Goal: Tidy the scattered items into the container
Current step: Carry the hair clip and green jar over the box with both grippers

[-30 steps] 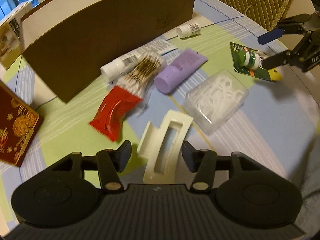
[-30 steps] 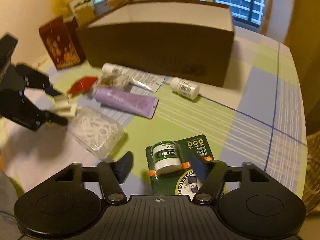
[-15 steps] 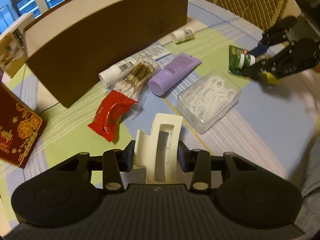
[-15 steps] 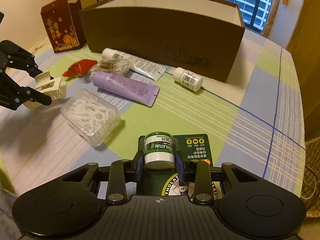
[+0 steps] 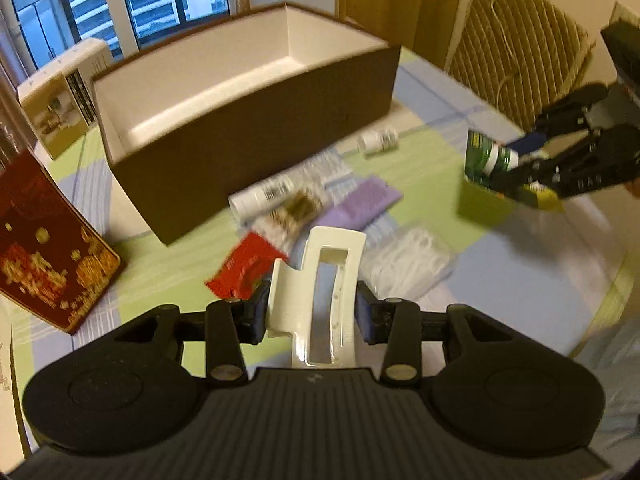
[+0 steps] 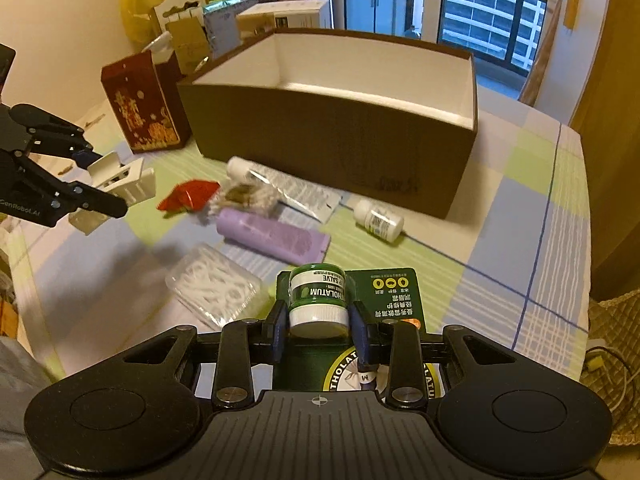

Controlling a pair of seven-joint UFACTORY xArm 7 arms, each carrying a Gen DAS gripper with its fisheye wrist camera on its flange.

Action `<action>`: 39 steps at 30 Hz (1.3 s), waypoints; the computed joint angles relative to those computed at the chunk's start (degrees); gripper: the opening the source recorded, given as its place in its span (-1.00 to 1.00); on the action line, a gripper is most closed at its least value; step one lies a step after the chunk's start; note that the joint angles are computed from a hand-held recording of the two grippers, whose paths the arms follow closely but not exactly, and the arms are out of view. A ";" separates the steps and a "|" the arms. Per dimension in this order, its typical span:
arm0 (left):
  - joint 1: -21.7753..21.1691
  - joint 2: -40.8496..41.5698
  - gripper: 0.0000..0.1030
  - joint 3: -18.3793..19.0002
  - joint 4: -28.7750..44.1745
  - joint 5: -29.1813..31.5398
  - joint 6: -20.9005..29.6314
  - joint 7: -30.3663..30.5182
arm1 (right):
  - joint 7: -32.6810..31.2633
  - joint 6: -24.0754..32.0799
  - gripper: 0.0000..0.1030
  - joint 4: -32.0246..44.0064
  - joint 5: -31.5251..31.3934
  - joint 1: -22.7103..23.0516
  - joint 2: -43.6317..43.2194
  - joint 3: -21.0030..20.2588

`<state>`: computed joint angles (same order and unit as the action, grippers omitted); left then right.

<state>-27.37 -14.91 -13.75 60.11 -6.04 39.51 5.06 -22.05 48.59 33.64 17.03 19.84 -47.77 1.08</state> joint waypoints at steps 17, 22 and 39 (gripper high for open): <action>1.42 5.32 -0.28 0.82 9.67 0.25 1.86 1.16 | -5.84 0.83 -0.30 13.26 3.75 1.32 12.36 -0.45; 2.45 9.37 -0.28 1.37 15.63 1.05 2.47 2.35 | -8.14 -1.64 -0.30 19.15 7.50 1.74 18.16 -1.64; 0.87 34.89 -0.28 4.15 51.74 9.70 11.65 0.35 | -12.28 -6.11 -0.30 44.85 10.05 -2.05 45.58 4.42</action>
